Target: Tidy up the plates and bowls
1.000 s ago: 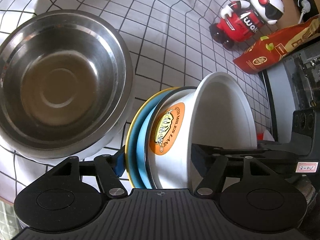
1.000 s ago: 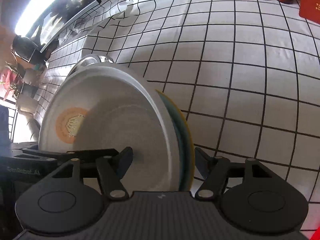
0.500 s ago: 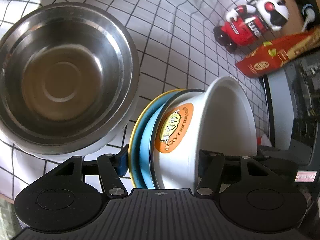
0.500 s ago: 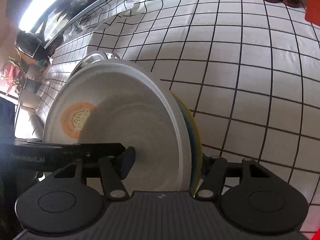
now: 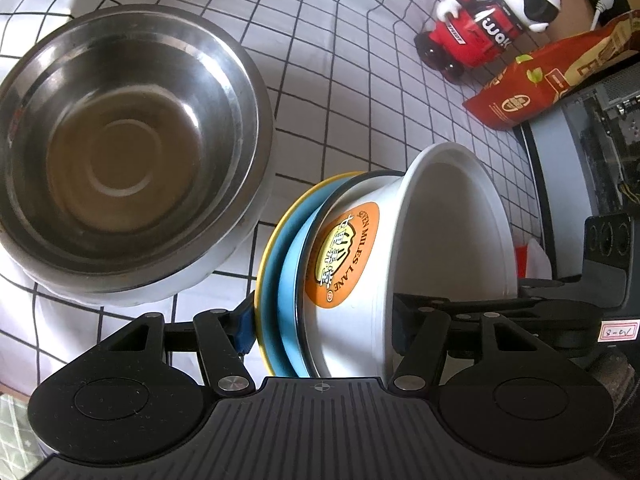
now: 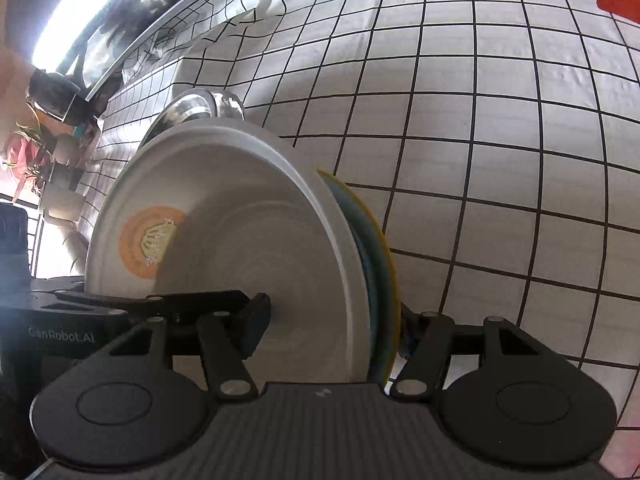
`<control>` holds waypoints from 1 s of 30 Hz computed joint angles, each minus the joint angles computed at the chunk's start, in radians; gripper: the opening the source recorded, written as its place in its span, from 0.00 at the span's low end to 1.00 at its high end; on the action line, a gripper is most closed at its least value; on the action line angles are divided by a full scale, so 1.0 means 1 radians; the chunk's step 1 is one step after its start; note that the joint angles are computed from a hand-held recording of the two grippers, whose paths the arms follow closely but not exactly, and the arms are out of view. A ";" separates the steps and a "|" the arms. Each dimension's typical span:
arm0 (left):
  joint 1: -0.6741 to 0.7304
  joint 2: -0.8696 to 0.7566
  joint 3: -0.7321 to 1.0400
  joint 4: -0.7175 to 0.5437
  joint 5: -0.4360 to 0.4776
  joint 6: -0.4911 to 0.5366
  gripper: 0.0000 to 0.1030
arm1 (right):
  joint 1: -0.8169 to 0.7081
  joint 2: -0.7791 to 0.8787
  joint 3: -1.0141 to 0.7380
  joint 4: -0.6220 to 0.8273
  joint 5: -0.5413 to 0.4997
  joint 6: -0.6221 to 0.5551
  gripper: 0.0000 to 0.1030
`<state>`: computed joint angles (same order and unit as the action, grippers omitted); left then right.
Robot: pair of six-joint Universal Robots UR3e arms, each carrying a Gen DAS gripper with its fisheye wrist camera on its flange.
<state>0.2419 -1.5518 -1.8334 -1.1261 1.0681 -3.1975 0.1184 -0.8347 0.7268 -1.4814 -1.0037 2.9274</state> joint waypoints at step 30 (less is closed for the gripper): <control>0.009 0.056 -0.055 0.023 -0.002 0.051 0.63 | 0.004 -0.056 0.102 -0.064 0.000 0.039 0.61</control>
